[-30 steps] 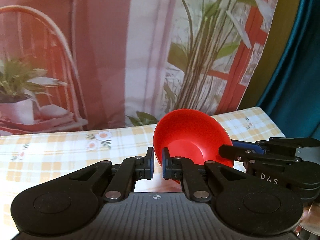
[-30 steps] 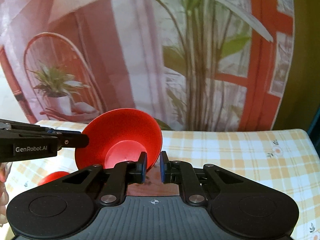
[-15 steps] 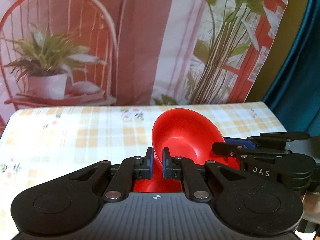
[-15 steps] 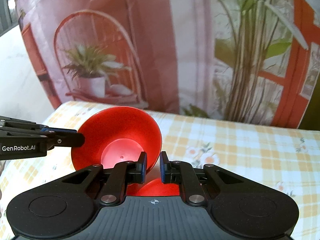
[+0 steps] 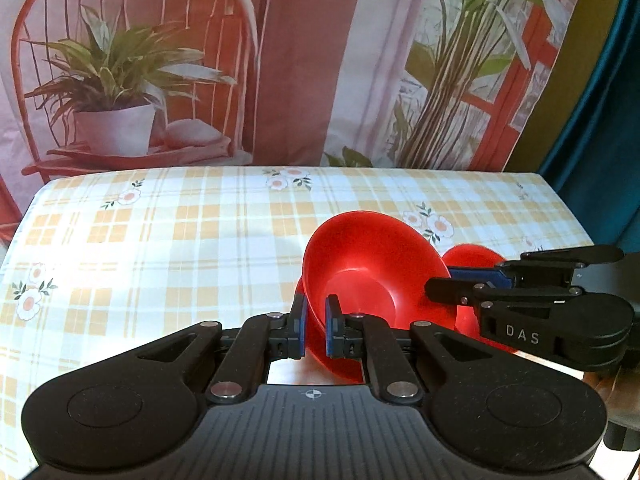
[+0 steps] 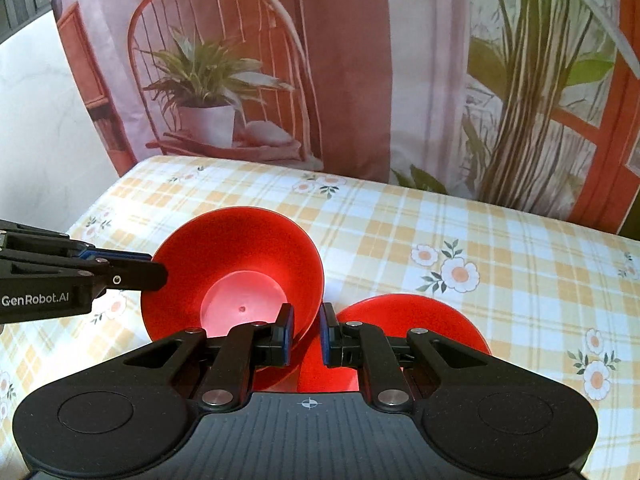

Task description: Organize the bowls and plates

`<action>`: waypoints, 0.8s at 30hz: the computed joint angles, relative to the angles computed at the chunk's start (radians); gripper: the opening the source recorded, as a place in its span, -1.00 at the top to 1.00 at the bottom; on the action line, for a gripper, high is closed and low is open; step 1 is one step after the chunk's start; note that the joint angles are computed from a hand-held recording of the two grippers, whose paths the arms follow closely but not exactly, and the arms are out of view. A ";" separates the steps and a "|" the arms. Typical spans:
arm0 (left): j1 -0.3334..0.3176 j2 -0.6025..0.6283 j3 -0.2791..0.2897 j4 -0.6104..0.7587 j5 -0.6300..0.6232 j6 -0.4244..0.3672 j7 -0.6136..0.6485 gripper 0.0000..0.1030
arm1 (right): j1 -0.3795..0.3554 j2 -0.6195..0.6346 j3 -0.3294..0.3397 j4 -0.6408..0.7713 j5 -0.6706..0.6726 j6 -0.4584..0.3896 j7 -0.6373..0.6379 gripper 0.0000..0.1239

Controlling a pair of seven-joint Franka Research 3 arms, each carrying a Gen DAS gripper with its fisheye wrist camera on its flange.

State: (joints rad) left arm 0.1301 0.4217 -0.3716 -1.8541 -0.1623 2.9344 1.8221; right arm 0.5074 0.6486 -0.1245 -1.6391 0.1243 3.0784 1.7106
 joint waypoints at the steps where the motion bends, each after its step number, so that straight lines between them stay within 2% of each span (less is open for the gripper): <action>1: -0.003 0.000 0.004 -0.001 0.003 -0.001 -0.004 0.80 | 0.001 0.002 -0.001 0.002 -0.001 -0.002 -0.001 0.80; 13: -0.034 0.005 0.043 0.000 0.049 -0.006 -0.058 0.79 | 0.022 0.014 -0.021 0.009 -0.019 0.001 -0.010 0.73; 16: -0.069 0.000 0.085 -0.007 0.098 0.011 -0.106 0.79 | 0.018 0.010 -0.017 0.003 -0.016 0.008 -0.012 0.67; 18: -0.058 0.000 0.074 -0.009 0.104 0.016 -0.110 0.79 | 0.007 0.004 -0.007 -0.006 -0.011 0.018 -0.023 0.67; 24: -0.061 -0.017 0.080 -0.027 0.132 0.045 -0.159 0.79 | 0.036 -0.024 -0.054 -0.057 -0.013 0.063 -0.036 0.67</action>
State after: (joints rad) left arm 0.0686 0.4043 -0.2920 -1.8808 -0.0299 2.9797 1.6626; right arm 0.5433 0.6246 -0.1780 -1.6960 0.1117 3.1413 1.6746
